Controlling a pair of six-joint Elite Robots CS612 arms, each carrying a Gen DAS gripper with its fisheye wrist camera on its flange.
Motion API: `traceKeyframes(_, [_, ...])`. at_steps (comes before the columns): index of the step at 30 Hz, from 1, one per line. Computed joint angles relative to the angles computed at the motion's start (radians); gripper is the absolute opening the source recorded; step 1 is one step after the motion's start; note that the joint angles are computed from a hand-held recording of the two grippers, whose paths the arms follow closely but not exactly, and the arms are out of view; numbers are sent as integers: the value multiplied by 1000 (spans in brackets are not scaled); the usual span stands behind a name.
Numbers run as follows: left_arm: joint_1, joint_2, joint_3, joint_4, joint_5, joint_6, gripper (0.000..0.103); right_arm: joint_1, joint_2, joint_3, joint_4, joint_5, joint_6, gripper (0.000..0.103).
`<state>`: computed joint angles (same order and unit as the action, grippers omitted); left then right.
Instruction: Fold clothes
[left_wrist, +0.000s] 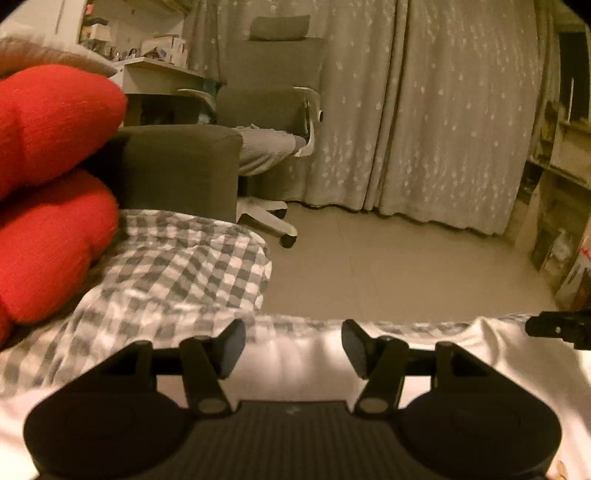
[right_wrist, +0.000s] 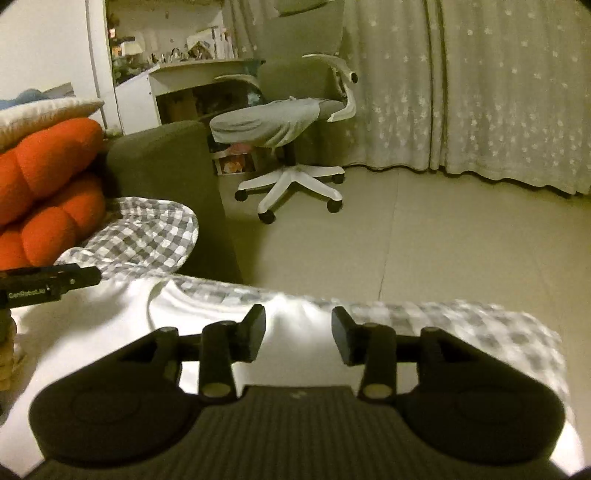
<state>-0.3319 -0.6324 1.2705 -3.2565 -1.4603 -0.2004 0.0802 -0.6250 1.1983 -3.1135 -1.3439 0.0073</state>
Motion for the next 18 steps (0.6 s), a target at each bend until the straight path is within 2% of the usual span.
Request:
traceKeyframes(4, [2, -43, 94, -69, -27, -35, 59, -7, -51, 100, -53, -8, 13, 45])
traceKeyframes(8, [-1, -72, 181, -130, -81, -40, 59, -3, -83, 184, -100, 20, 20, 45])
traceKeyframes(11, [-7, -92, 238, -138, -119, 11, 59, 11, -101, 238, -116, 27, -14, 46])
traceKeyframes(13, [-11, -110, 277, -128, -143, 54, 60, 24, -117, 277, -116, 16, -67, 48])
traceKeyframes(16, [-10, -142, 339, -146, -183, 98, 66, 40, -138, 346, -191, -27, -160, 51])
traceKeyframes(18, [-14, -166, 384, -142, -195, 157, 69, 40, -156, 388, -219, -18, -181, 51])
